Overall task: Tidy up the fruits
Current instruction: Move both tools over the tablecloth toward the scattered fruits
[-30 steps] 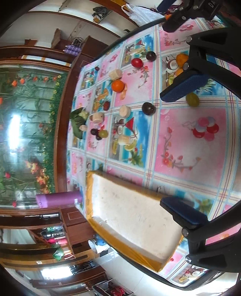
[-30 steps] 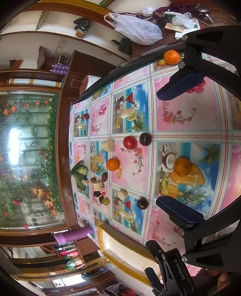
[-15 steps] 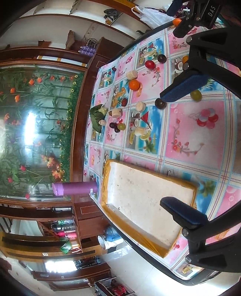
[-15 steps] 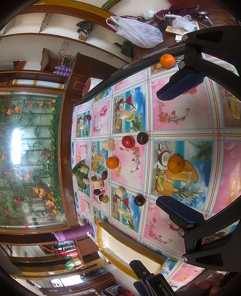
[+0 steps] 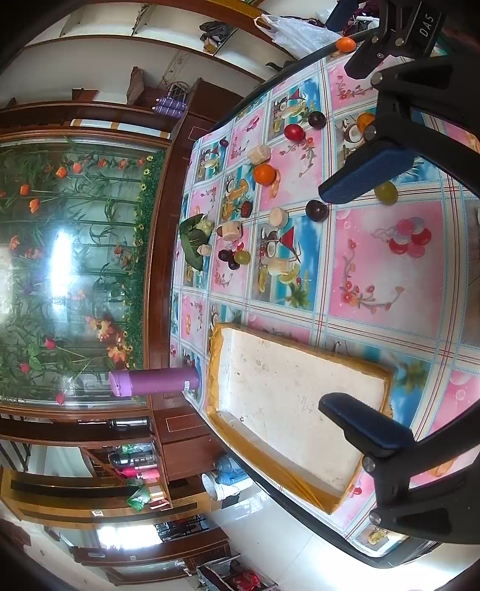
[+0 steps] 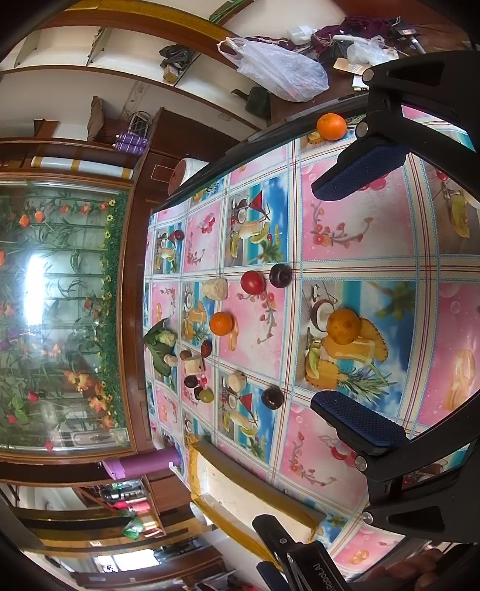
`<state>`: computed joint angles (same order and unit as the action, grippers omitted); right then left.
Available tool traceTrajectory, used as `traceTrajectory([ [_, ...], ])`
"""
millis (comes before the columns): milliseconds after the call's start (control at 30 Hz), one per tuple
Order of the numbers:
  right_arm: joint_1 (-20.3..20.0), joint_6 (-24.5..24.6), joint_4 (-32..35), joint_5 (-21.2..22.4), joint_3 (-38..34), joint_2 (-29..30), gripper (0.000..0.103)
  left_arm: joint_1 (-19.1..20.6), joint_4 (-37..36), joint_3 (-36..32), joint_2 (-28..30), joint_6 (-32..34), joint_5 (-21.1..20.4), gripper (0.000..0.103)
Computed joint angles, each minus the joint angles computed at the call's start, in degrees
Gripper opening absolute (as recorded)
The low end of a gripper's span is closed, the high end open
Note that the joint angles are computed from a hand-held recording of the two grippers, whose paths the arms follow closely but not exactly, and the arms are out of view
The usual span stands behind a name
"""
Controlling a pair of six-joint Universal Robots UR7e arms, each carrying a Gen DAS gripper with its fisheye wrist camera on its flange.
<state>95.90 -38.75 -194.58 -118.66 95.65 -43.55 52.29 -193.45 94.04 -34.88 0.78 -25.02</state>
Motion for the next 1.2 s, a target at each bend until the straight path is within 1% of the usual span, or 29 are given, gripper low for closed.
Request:
traceTrajectory([
  [300, 0.08, 0.08, 0.26, -0.62, -0.36, 0.35, 0.103, 0.13, 1.01, -0.16, 0.03, -0.51, 0.1, 0.103],
  [533, 0.16, -0.33, 0.71, -1.18, -1.14, 0.93, 0.103, 0.61, 2.22, -0.23, -0.22, -1.39, -0.86, 0.103],
  [867, -0.19, 0.39, 1.67, -1.88, -2.0, 1.36, 0.103, 1.04, 4.07, -1.21, 0.14, -1.84, -1.56, 0.103],
  [1100, -0.49, 0.23, 2.15, -2.24, -2.65, 1.7, 0.103, 1.3, 5.95, -1.66, 0.17, -3.26, -1.31, 0.103],
  [1200, -0.68, -0.01, 2.5, -2.11, -2.73, 1.75, 0.103, 1.33, 6.59, -2.06, 0.5, -3.42, -0.22, 0.103],
])
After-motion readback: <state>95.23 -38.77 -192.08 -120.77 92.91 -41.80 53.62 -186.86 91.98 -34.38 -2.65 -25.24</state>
